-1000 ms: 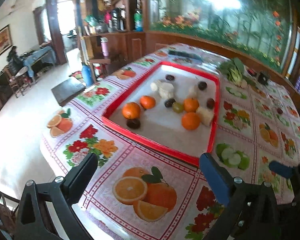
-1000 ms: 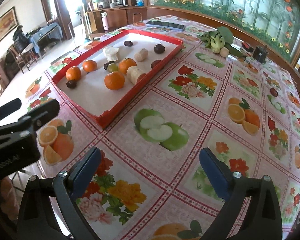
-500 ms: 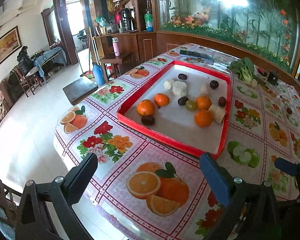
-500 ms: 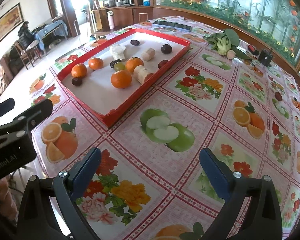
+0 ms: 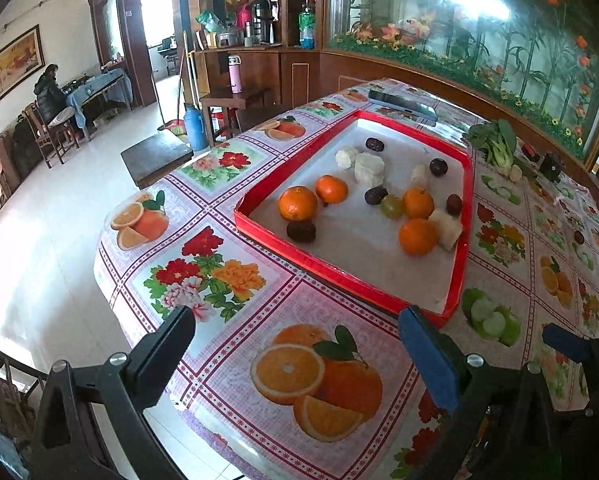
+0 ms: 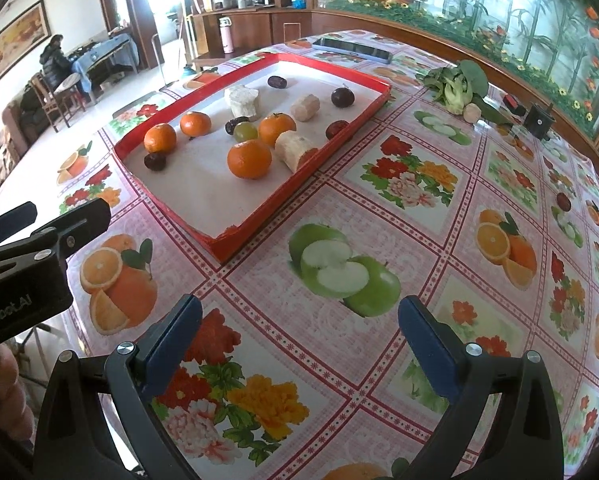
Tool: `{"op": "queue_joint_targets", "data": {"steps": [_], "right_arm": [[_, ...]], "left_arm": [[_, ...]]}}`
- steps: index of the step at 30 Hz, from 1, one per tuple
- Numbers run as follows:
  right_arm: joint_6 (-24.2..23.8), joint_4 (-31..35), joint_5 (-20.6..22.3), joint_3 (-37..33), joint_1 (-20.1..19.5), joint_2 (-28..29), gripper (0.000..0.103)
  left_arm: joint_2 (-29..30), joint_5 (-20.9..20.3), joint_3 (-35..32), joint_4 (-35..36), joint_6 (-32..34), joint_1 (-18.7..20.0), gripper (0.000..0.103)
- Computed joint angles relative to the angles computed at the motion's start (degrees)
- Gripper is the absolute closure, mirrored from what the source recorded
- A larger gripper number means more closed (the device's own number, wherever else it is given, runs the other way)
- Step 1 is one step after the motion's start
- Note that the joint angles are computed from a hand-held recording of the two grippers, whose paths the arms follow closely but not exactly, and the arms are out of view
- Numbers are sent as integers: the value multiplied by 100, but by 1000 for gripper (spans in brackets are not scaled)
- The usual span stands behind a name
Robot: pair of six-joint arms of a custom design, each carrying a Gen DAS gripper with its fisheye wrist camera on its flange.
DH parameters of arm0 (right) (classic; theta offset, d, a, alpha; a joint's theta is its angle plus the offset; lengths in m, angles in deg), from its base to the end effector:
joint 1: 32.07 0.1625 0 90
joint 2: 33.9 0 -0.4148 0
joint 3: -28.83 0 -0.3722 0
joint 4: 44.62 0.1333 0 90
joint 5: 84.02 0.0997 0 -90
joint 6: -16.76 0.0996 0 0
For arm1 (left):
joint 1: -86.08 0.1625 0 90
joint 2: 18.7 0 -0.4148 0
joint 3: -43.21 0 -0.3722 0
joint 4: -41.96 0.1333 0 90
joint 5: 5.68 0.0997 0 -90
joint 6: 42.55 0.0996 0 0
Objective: Organize fruits
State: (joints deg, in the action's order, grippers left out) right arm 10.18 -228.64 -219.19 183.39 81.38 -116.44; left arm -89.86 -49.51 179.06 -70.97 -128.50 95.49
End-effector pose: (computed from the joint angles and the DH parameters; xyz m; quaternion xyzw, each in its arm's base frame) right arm 0.1719 -0.2388 0.1920 0.1640 -0.8944 0.2296 0.3471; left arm -0.2836 -0.2550 0.1008 0.0994 0.8651 -0.3254 0.3685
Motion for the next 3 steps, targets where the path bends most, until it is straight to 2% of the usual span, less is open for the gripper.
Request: {"op": "queue_joint_targets", "data": {"steps": [3], "right_arm": [[-9,-37,-26,-22,-8,62,4]], "left_arm": [[34,-27,-2,-142,141,75,0]]}}
